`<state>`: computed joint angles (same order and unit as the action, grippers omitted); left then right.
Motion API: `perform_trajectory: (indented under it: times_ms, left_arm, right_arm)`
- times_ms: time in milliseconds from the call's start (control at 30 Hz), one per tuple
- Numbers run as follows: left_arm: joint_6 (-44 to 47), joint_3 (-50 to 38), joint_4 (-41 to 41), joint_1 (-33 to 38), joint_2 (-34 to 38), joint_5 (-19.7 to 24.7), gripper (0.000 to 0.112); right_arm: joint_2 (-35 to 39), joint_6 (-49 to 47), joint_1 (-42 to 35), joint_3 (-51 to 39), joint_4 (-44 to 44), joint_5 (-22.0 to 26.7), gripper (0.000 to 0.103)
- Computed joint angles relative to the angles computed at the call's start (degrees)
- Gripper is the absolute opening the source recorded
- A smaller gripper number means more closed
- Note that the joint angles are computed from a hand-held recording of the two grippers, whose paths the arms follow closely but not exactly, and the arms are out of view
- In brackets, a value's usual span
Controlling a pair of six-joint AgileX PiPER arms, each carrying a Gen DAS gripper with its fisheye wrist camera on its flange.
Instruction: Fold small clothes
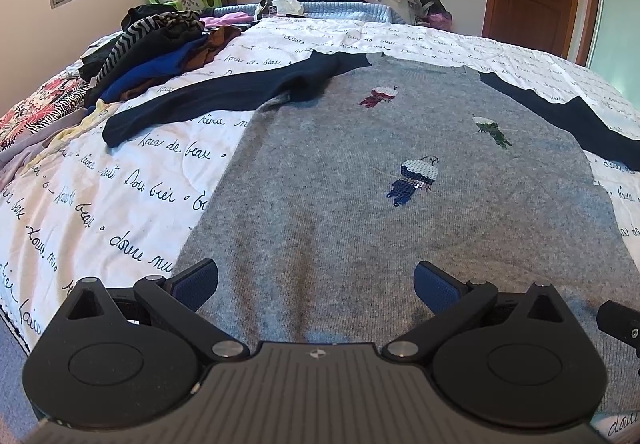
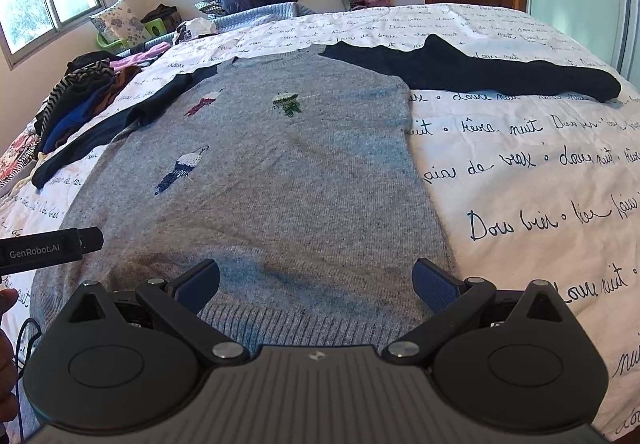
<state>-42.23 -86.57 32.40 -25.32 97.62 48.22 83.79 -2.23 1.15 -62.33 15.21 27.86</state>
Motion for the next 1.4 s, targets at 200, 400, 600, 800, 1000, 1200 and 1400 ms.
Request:
perform_trajectory:
  times_ms: [200,400,600,800,1000,1200,1400]
  left_arm:
    - [-0.33,0.29,0.4,-0.19,-0.08,-0.2,0.103]
    - [-0.33,0.08,0.36,-0.27,0.22,-0.05,0.103]
    - [-0.29,-1.0,0.87,-0.83,1.3,0.1,0.103]
    - [-0.55,-3.35,2.07,-1.73,3.13,-0.1,0.103]
    - [-0.2,-5.15,1.89,-1.85,4.74,-2.1,0.103]
    - [1.52,-9.58,1.22,-1.5,8.44,-3.08,0.103]
    - [7.99,-19.31,-4.99,-0.54,15.21,-0.36,0.103]
  right_arm:
    - [-0.46,-0.92,0.06,0.55,0.55,-0.7,0.103]
    - [-0.26,-1.61,-0.21,0.46,1.35,-0.34,0.103]
    - [0.67,-3.18,-1.38,-0.32,2.63,-0.54,0.103]
    - [2.01,-19.15,-5.71,-0.98,18.18,-1.45,0.103]
    - [3.98,-39.58,-9.91,-1.44,35.3,-4.64,0.103]
    - [12.3,-40.09,-17.89,-10.73,38.35,-3.15,0.103]
    - [24.28,-32.91,-27.27,-24.48,42.05,-1.91,0.103]
